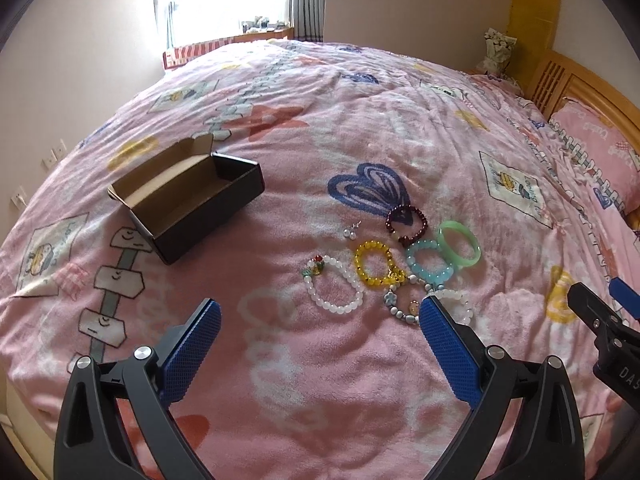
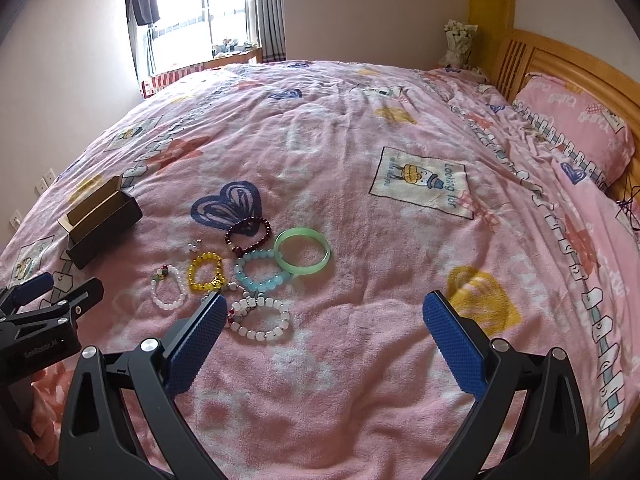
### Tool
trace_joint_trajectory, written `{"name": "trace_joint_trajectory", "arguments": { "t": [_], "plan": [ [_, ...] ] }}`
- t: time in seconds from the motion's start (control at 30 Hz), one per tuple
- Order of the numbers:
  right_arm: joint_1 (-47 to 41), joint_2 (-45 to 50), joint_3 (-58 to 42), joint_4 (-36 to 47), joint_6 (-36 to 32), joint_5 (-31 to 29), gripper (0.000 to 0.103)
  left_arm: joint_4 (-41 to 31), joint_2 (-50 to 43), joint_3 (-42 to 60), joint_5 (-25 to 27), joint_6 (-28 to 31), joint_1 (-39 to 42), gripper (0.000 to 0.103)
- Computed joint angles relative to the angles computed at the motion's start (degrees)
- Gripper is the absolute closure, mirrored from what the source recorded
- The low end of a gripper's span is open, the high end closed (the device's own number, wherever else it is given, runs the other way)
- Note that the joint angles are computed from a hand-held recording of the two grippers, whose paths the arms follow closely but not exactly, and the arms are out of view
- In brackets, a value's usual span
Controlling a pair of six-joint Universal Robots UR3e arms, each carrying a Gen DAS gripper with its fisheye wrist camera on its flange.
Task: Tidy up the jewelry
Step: 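Grasp the white bead bracelet with the left tool while the right tool grasps the white-and-grey bracelet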
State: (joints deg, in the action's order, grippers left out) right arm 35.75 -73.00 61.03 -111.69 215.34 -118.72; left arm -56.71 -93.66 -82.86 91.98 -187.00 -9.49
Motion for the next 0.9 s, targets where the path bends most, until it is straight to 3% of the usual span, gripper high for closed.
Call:
{"name": "trace_joint_trajectory", "arguments": {
  "t": [0.23,0.37,0.43,0.5,0.7,0.77,0.83,0.9],
  "plan": [
    [-3.52,3.53,2.36,-3.0,-1.15,7.96,0.008,-1.43,-4.55,1.47,-2.88,-2.24,1.37,0.006],
    [-6.23,5.27,5.79,-7.96,0.4,13.25,0.012,-3.17,-7.82,3.4,-4.55,-2.2,1.83,0.032],
    [-7.86,6.11,7.67,-9.9,2.18,16.82,0.032,-2.98,-9.24,3.84,-4.43,-2.64,1.82,0.033],
    [-8.9,7.23,8.16,-10.8,2.97,19.37,0.041,-2.03,-10.43,4.22,-3.53,-3.11,1.62,0.034],
    [-9.75,8.65,9.11,-12.26,3.29,21.07,0.047,0.41,-12.53,3.42,-10.21,-4.27,5.29,0.041],
    [-10.28,8.61,10.28,-13.22,4.22,21.15,0.048,-0.13,-13.95,3.68,-13.45,-4.39,6.55,0.053],
    [-11.34,7.92,12.45,-14.99,4.61,22.85,0.056,-0.98,-15.36,3.83,-16.64,-4.45,8.11,0.064],
    [-11.79,7.38,13.8,-16.26,4.63,23.51,0.058,-0.75,-16.14,3.49,-17.34,-5.21,8.77,0.069]
  ]
}}
